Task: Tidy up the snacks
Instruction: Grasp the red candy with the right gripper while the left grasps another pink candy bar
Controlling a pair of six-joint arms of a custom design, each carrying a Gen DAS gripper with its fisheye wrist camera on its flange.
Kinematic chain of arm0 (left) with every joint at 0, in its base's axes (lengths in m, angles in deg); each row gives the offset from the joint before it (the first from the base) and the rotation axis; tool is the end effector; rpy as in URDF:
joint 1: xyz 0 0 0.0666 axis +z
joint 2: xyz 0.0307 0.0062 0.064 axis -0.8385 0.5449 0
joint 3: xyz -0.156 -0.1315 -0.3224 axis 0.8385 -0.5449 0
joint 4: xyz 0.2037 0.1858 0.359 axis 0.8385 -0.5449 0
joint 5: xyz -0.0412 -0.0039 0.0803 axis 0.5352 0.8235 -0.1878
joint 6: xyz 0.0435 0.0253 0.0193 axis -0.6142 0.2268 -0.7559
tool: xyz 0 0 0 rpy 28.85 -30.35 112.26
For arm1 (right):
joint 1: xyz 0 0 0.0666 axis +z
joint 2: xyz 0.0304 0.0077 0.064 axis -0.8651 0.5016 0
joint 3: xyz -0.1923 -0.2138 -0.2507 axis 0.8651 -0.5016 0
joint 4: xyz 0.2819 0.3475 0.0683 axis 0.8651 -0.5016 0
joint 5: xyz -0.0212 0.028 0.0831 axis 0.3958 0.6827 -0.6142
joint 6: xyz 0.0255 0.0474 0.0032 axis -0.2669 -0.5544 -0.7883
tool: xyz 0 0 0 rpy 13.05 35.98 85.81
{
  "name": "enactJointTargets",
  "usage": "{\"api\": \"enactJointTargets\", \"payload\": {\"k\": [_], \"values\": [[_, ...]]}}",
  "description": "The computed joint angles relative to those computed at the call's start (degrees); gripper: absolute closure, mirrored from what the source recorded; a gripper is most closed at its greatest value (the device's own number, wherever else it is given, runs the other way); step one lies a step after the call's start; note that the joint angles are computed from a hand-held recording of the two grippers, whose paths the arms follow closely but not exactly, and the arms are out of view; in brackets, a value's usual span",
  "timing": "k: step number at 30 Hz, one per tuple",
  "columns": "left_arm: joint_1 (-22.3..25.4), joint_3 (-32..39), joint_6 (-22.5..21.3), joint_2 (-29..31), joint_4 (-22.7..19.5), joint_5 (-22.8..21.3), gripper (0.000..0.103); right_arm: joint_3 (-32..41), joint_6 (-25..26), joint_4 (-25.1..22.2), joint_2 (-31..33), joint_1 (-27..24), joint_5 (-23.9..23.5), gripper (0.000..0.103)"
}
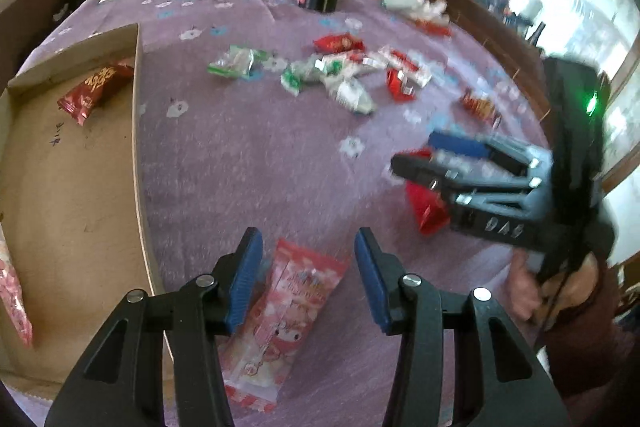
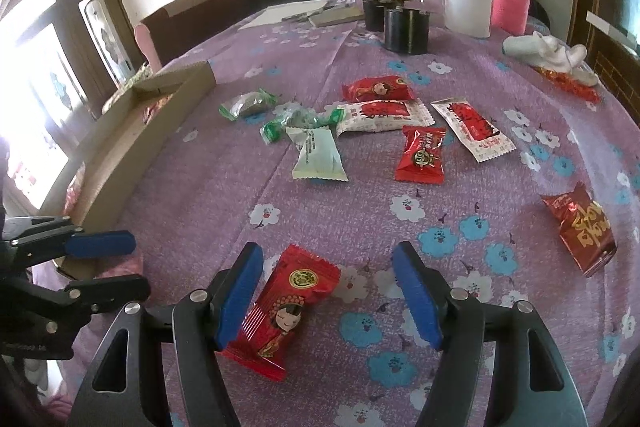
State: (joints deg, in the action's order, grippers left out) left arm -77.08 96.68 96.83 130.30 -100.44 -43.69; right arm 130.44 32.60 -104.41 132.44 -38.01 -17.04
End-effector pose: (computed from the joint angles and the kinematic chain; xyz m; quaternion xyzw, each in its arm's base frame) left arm 0.3634 -0.1307 0.5496 -0.0899 0.9486 -0.0966 0.2875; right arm 0.4907 0.2096 0.4729 -0.3225 0.8821 0.1889 0.2866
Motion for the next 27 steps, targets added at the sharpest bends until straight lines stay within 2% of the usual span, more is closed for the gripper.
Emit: {"api": "enactJointTargets", "payload": {"k": [2, 4, 6, 9, 10, 16, 18, 20, 21, 22, 24, 27], "values": [[0.8, -0.4, 0.1, -0.9, 1.3, 0.6, 0.056, 0.0, -0.5, 0.1, 0.0, -0.2, -0.4, 0.033], [1.1, 0.2, -0.3, 0.0, -1.6, -2.6, 0.059, -0.1, -0.7, 0.1, -0.1, -0.3, -0.6, 0.033], [1.0, 0.1, -1.9, 0.0, -2.6, -5.9, 0.059, -0.1, -0.6, 0.1, 0.0, -0.3, -0.4, 0.033], [0.1, 1.1, -2.4, 1.1, -6.3, -11.2, 0.059, 0.0, -0.5, 0.1, 0.0, -0.3, 0.0, 0.033], [0.1, 0.9, -2.6, 0.9, -6.6, -11.8, 0.059, 0.0, -0.5, 0.1, 0.0, -0.3, -0.1, 0.033], [1.1, -0.1, -1.5, -0.6, -9.1, -13.3, 0.059, 0.0, -0.6, 0.1, 0.0, -0.2, -0.1, 0.032], [1.3, -0.4, -1.1, -1.6, -9.5, -11.8, 0.059, 0.0, -0.5, 0.1, 0.1, -0.2, -0.1, 0.032], [0.4, -0.8, -2.1, -2.9, -8.1, -10.2, 0.059, 0.2, -0.5, 0.0, 0.2, -0.1, -0.1, 0.031], [-0.6, -0.9, -3.5, -3.4, -7.0, -10.0, 0.056, 0.3, -0.5, 0.0, 0.3, -0.2, -0.2, 0.031], [-1.7, -0.8, -4.7, -3.5, -6.4, -10.3, 0.046, 0.4, -0.6, -0.1, 0.4, -0.4, -0.7, 0.030], [-4.0, -0.7, -7.2, -3.0, -6.0, -11.5, 0.033, 0.6, -1.0, -0.4, 0.6, -0.8, -2.1, 0.029], [-5.6, -0.8, -8.7, -1.5, -7.1, -13.4, 0.033, 1.3, -1.8, -1.1, 1.2, -1.5, -4.4, 0.029]]}}
